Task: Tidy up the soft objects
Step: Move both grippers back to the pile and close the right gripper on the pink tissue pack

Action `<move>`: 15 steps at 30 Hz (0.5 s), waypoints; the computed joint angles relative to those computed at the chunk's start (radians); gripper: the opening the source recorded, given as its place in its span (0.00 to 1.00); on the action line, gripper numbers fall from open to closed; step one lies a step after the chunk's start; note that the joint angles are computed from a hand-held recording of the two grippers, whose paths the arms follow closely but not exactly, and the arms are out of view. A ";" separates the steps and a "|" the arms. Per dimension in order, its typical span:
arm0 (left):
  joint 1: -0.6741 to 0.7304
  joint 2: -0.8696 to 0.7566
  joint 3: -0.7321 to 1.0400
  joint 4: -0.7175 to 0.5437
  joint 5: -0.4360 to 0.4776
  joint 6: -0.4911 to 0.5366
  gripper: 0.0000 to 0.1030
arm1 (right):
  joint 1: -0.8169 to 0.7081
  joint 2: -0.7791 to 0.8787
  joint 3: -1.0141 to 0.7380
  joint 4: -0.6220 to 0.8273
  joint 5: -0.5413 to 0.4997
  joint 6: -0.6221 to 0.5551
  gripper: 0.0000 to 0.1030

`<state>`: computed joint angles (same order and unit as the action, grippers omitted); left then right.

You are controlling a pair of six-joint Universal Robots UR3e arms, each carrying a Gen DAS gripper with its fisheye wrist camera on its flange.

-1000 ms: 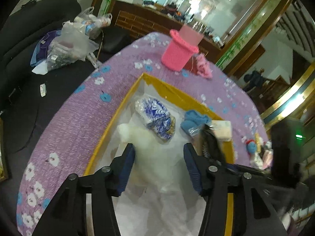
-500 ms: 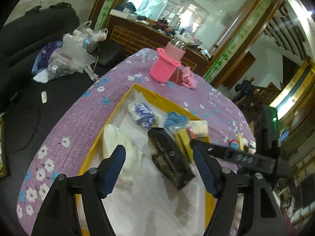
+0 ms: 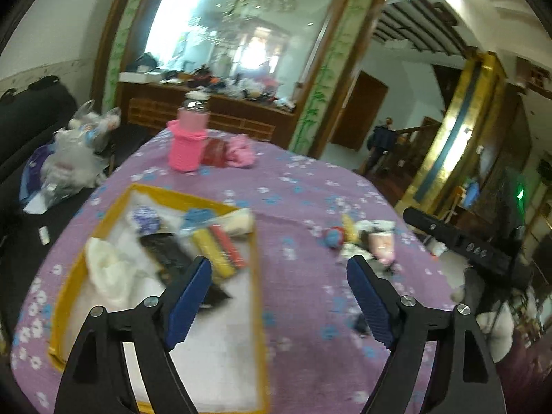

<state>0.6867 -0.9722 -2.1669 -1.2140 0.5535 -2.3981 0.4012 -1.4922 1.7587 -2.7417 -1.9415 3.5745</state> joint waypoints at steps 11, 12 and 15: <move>-0.323 -0.089 -0.117 0.364 0.200 -0.289 0.87 | -0.627 -0.582 0.623 0.107 0.561 -0.020 0.84; -0.365 -0.133 -0.103 0.409 0.226 -0.325 0.87 | -0.677 -0.608 0.652 0.118 0.612 -0.032 0.84; -0.432 -0.217 -0.055 0.464 0.275 -0.382 0.87 | -0.823 -0.686 0.724 0.165 0.748 -0.090 0.84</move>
